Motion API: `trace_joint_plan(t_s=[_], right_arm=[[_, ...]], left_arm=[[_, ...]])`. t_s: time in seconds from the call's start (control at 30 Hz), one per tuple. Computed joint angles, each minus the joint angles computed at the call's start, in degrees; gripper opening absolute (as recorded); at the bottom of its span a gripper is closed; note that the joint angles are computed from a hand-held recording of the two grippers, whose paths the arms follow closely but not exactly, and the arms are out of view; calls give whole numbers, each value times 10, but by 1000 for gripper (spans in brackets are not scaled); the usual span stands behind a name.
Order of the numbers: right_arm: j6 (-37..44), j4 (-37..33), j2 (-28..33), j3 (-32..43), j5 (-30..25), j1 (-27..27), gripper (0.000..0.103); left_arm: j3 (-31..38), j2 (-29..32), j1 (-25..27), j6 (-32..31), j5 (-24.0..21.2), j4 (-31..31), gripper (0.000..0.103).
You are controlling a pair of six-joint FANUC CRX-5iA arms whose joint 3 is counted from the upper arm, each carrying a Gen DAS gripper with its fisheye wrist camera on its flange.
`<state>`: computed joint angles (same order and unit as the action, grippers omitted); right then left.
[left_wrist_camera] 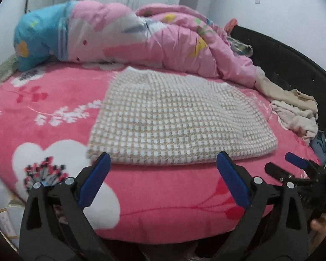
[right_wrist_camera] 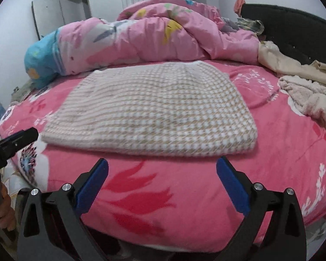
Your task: Fold large clothes
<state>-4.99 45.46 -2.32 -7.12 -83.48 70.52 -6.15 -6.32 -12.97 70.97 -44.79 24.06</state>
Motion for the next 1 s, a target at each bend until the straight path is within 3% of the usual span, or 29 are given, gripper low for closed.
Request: trace_joint_plan(t_s=[0.2,0.37,0.43,0.57,0.7,1.0], right_arm=[[23,32,47,63,-79,31,97],[32,49,75,99,-130,44,97],[29,49,80,107,-141,48,97],[10,43,76,106,-140,52,97],[-8,21,73,104,-137,47,97],[-8,-5,70,110,-122,39,97]], left_arm=[[80,-21,-42,184,-33,-227,95],[98,-31,-59,253,-52,-293,95],[101,-30,-60,244,-63,-296,95],[84,-30,-47,173,-61,-235,95],[90,-25,-65,184,-62,-264,95],[82,-23,-58,174,-68,-225,95]])
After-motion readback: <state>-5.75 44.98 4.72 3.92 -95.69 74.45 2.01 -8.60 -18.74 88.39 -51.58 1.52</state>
